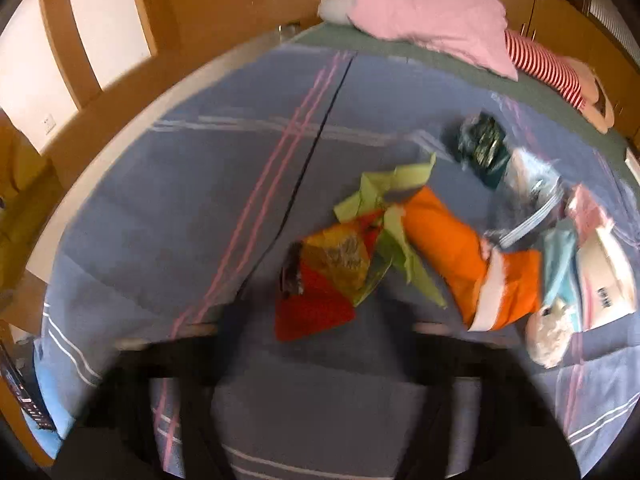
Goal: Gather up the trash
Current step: 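Grasp the red snack bag with the right tool while left tool holds yellow bag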
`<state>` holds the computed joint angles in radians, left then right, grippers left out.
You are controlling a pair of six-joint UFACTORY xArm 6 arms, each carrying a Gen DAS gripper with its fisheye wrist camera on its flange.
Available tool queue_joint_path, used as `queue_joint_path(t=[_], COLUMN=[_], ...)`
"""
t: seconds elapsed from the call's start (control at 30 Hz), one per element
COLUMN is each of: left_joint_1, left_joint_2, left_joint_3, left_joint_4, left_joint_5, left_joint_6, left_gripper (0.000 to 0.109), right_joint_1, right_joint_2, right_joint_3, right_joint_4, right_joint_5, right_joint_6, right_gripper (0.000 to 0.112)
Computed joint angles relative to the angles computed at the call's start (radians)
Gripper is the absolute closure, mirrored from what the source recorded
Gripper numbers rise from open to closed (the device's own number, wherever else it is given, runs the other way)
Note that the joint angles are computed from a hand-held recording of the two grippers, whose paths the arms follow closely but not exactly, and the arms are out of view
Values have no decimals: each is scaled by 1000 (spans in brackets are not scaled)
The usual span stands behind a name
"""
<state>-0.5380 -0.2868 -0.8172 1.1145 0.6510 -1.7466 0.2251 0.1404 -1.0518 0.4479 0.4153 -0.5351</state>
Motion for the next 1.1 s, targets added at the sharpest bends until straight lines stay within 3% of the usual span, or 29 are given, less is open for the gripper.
queue_joint_path(t=[0.07, 0.17, 0.23, 0.43, 0.53, 0.67, 0.8, 0.9, 1.0, 1.1], left_joint_1=[27, 64, 69, 58, 6, 3, -113, -222, -337, -399], left_joint_2=[-3, -10, -6, 53, 74, 85, 63, 104, 165, 205], left_joint_3=[14, 38, 40, -3, -44, -62, -87, -147, -233, -283], left_joint_4=[-3, 7, 6, 4, 117, 192, 99, -15, -89, -133], left_joint_5=[-73, -188, -219, -314, -279, -417, -315, -234, -95, -62], left_joint_6=[-8, -28, -23, 88, 100, 89, 157, 276, 388, 437], left_gripper=[92, 92, 92, 92, 92, 92, 92, 92, 92, 92], right_joint_1=[-23, -55, -78, -153, -219, -336, -524, -625, -720, -822], right_joint_2=[-26, -97, -141, -287, -370, -499, -612, -668, -745, -783], right_joint_3=[7, 47, 70, 164, 213, 271, 292, 311, 351, 362], right_joint_4=[162, 286, 340, 309, 308, 373, 438, 428, 392, 380], right_joint_5=[46, 73, 104, 140, 167, 236, 415, 474, 522, 600], right_joint_6=[-115, -243, -292, -357, -395, -499, -600, -644, -687, -743], right_gripper=[77, 77, 78, 78, 78, 78, 78, 78, 78, 78])
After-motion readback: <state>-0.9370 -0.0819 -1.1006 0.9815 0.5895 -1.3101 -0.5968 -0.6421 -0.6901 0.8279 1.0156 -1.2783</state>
